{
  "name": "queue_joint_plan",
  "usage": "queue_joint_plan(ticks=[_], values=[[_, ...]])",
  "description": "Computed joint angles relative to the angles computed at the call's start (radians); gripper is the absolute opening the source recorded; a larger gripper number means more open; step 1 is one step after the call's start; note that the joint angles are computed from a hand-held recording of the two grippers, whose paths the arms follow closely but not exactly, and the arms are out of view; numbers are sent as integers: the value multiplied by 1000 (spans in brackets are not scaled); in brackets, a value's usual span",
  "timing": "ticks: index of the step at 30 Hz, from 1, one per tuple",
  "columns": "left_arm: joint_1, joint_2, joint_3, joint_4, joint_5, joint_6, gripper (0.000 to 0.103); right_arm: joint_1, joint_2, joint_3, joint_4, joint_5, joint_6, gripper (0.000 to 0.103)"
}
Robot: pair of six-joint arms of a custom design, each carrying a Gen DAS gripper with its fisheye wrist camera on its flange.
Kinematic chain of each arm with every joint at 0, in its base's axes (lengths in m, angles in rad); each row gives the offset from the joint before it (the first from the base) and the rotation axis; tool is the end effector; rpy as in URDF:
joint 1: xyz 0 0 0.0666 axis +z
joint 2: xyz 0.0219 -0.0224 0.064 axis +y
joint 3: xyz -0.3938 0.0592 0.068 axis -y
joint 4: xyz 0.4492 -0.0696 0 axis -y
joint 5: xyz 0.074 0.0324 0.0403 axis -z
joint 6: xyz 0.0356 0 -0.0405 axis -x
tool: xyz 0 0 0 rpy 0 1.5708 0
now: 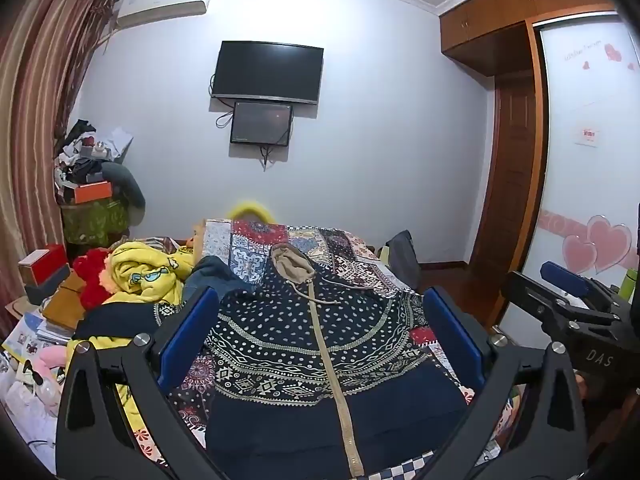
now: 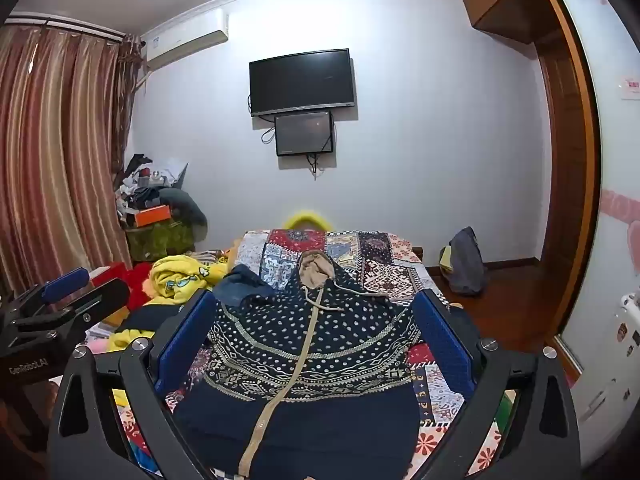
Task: Fold large clothes
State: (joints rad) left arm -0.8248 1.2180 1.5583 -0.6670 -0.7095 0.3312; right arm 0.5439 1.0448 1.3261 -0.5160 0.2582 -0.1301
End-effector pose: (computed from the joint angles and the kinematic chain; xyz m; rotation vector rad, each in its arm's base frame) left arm 0.3348 -0.3287 0.6410 -0.0233 1.8189 -0.1433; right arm 0.3642 0.2092 0.6046 -0.1888 1.7946 0.2484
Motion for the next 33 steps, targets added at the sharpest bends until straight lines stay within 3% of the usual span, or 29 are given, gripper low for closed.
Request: queue_joint_plan(ticks=[4,7,33], values=[[12,22,33,-58,19,22,103,-3,0,1,-1,-5,0,98],[7,7,3,-17,13,14,103,-4,-2,-1,-2,-5,-1,98],[-5,16,13,6,9,-33,103,-11,16,4,-11,-19,-18,98]])
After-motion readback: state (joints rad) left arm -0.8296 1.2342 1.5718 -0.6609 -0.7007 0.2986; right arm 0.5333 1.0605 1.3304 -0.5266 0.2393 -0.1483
